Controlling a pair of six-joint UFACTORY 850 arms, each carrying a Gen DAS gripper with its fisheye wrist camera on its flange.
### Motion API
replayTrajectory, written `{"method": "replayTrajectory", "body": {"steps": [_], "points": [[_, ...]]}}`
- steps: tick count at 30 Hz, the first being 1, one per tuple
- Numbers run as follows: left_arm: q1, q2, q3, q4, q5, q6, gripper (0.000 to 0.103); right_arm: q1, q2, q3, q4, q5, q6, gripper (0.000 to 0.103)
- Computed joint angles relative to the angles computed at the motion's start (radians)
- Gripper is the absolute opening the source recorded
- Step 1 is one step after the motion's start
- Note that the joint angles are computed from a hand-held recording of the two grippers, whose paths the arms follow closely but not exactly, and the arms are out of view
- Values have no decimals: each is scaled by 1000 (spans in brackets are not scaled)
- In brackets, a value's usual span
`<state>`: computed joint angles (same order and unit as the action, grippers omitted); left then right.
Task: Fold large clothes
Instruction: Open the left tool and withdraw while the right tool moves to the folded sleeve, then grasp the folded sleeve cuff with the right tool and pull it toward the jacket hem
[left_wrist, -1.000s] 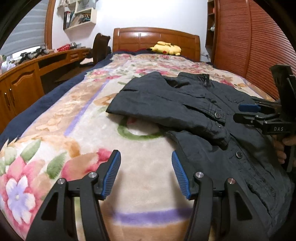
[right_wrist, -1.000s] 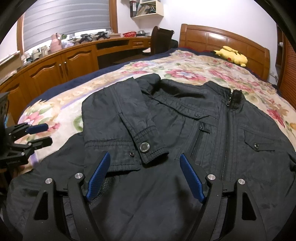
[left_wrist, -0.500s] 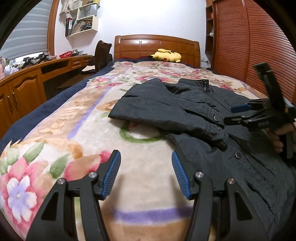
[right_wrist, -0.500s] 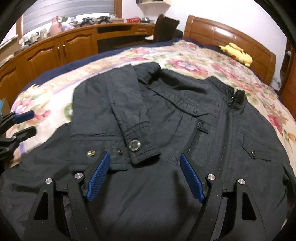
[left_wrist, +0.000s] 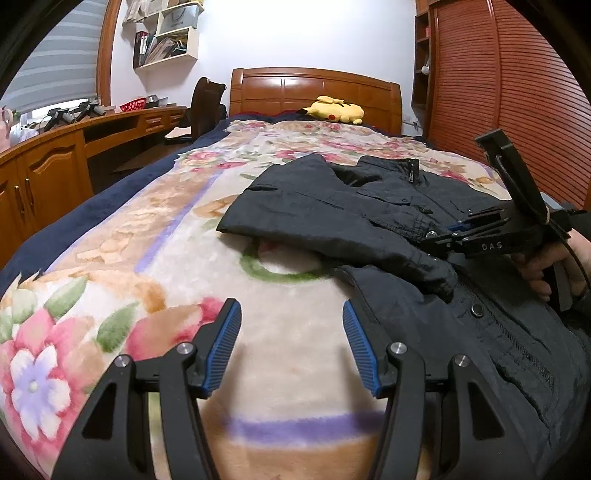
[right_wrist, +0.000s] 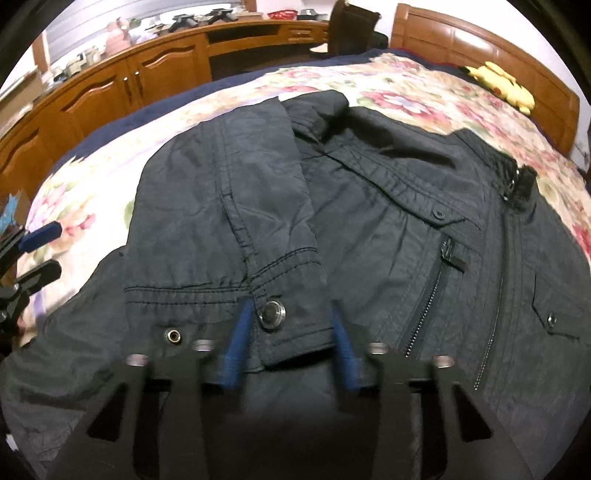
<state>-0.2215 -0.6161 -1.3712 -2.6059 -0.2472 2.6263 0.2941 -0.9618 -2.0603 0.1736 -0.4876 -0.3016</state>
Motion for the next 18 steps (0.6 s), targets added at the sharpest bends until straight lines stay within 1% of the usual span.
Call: {"method": "replayTrajectory", "body": {"steps": [1, 4, 6, 8, 9, 10, 13, 14, 16, 18], "points": [[-1, 0, 0, -8, 1, 7, 56, 4, 7, 12, -17, 8, 2, 16], [-1, 0, -1, -24, 4, 19, 56, 7, 37, 59, -20, 49, -13, 10], [-1, 0, -1, -30, 3, 23, 56, 7, 64, 93, -18, 77, -9, 9], [-1, 0, -1, -48, 2, 40, 56, 6, 105, 145, -4, 123, -22, 7], [-2, 3, 2, -61, -2, 54, 56, 5, 126, 173, 11, 150, -40, 7], [-2, 5, 5, -69, -6, 64, 56, 4, 164, 222, 23, 201, -51, 7], [-7, 16, 13, -157, -5, 159, 56, -4, 252, 327, 79, 294, -100, 6], [-11, 22, 19, -205, -5, 211, 56, -6, 272, 352, 71, 314, -94, 6], [-20, 30, 22, -289, 5, 304, 56, -12, 327, 414, -23, 359, -10, 6], [-26, 44, 27, -294, 8, 316, 56, -19, 368, 459, -208, 385, 167, 6]]}}
